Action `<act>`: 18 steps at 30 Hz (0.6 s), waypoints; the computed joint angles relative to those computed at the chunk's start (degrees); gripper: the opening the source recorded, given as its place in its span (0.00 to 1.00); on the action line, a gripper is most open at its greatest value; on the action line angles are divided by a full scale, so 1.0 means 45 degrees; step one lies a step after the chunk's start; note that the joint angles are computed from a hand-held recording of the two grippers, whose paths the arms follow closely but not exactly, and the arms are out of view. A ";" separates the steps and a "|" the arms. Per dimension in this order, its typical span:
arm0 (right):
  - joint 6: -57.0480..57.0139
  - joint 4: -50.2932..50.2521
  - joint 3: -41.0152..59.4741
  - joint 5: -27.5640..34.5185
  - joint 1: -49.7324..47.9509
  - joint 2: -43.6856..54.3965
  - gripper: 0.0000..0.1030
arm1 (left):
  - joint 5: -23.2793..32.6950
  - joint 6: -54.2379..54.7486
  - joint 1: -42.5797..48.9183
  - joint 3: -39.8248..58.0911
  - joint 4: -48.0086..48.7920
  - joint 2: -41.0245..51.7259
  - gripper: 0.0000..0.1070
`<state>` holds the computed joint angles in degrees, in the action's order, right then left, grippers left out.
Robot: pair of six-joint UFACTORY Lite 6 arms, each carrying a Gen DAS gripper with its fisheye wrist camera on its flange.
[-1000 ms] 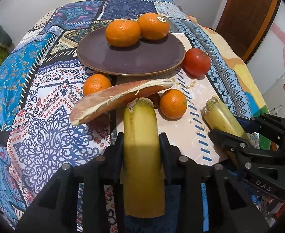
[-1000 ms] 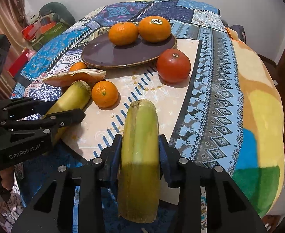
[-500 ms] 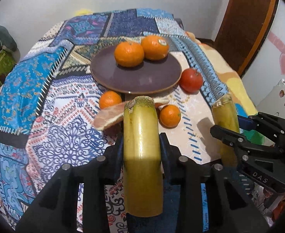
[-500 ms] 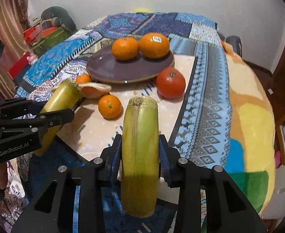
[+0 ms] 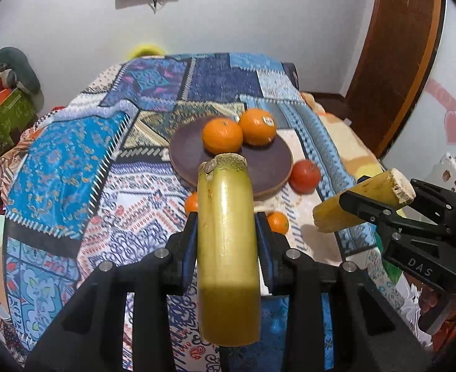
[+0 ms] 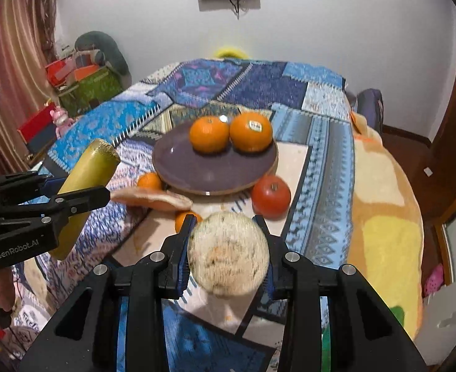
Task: Organize fruits
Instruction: 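Lower the cob and banana onto the plate beside the oranges, open both tools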
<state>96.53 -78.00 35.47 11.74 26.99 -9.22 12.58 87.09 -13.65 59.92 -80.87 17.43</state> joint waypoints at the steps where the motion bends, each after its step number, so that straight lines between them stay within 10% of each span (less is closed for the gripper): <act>1: -0.0008 -0.0051 0.0129 0.0041 -0.0003 0.0047 0.32 | 0.0015 -0.0012 0.0036 0.0066 -0.0027 -0.0022 0.33; 18: 0.1169 -0.2179 0.2495 -0.0855 -0.0954 0.2254 0.32 | 0.0460 -0.3195 0.0501 0.4033 0.2720 0.2410 0.32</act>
